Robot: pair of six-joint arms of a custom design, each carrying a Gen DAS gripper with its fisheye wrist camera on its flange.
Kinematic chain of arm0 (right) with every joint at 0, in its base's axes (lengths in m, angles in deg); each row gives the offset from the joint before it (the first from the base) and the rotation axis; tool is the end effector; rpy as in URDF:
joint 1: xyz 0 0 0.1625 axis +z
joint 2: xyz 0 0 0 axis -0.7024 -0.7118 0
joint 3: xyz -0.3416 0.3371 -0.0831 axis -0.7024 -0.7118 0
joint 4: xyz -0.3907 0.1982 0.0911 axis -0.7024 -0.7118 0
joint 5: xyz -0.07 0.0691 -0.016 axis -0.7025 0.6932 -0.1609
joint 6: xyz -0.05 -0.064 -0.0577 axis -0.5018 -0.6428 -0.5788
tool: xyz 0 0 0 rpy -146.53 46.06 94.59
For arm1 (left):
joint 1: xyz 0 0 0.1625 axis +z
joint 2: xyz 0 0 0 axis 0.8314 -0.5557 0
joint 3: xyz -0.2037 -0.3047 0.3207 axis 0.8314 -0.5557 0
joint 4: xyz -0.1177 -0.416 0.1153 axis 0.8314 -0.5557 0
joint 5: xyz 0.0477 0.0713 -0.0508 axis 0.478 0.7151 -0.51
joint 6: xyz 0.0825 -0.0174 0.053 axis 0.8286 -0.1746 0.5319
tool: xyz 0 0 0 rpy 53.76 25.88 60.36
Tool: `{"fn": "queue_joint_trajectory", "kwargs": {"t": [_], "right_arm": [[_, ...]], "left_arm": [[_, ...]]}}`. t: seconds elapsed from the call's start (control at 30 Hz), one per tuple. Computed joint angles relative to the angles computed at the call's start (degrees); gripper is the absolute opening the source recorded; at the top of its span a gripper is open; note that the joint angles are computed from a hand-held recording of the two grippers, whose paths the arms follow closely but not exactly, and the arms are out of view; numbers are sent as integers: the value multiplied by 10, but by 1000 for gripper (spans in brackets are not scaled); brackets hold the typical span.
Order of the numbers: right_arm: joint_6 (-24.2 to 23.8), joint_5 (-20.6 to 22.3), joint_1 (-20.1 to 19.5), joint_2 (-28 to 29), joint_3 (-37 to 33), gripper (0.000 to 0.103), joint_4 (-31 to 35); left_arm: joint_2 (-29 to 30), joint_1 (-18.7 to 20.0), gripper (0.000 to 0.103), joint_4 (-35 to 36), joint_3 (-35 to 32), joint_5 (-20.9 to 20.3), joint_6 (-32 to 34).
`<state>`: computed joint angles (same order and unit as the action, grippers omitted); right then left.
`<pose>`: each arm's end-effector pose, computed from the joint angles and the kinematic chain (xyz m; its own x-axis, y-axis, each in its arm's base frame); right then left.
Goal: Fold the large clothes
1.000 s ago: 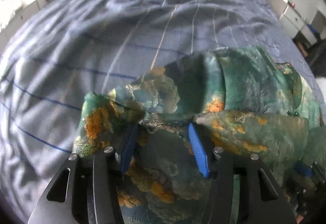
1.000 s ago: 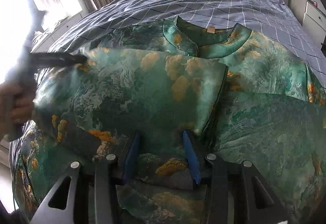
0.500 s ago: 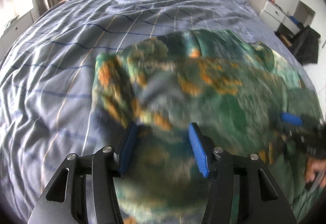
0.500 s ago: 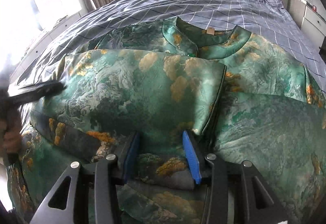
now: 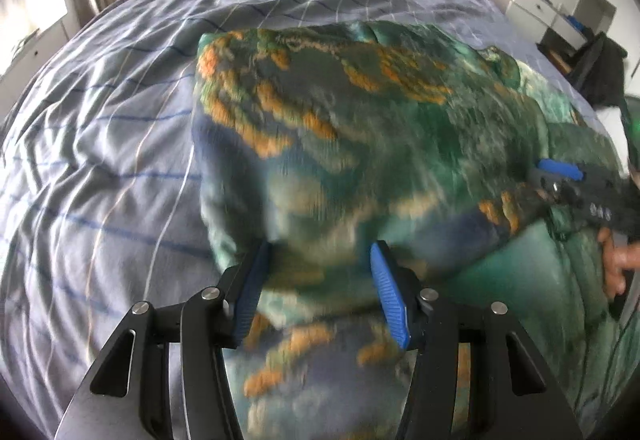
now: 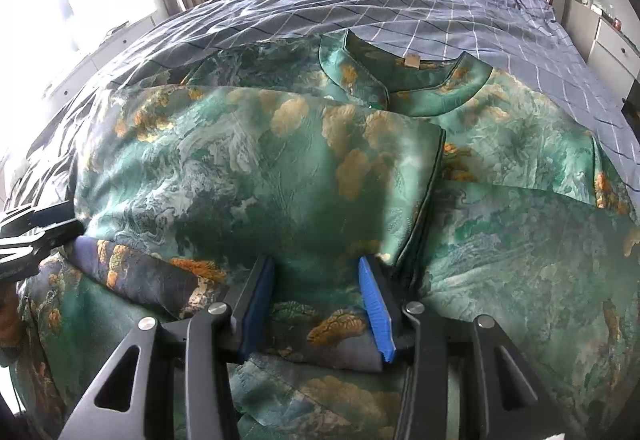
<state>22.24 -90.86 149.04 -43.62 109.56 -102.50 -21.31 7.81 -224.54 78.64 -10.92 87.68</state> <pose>0.2664 -0.7402 0.0644 -0.7416 -0.1901 0.6434 -0.4601 0.8420 -0.2815 -0.1112 -0.6821 0.2694 -0.7394 0.2048 -0.6414 0.4649 0.8444 -0.2663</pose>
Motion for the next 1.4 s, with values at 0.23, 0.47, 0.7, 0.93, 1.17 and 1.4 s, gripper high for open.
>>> {"fn": "queue_joint_trajectory", "kwargs": {"t": [0.23, 0.47, 0.7, 0.93, 1.17, 1.4], "right_arm": [[37, -23, 16, -13, -2, 45, 38], [-7, -11, 43, -88, 113, 75, -99], [-51, -57, 31, -174, 286, 75, -254], [-3, -72, 2, -282, 446, 75, -319], [98, -44, -29, -398, 541, 75, -248], [137, 50, -50, -464, 583, 75, -158]], "left_arm": [[-76, -21, 75, 29, 83, -6, -37], [-156, -41, 85, 8, 140, -22, -57], [-198, -43, 93, 19, 174, 26, -68], [-233, 2, 93, 67, 184, -94, -121], [-232, -1, 97, 111, 200, -102, -92], [-232, -22, 99, 112, 223, -100, -59]]}}
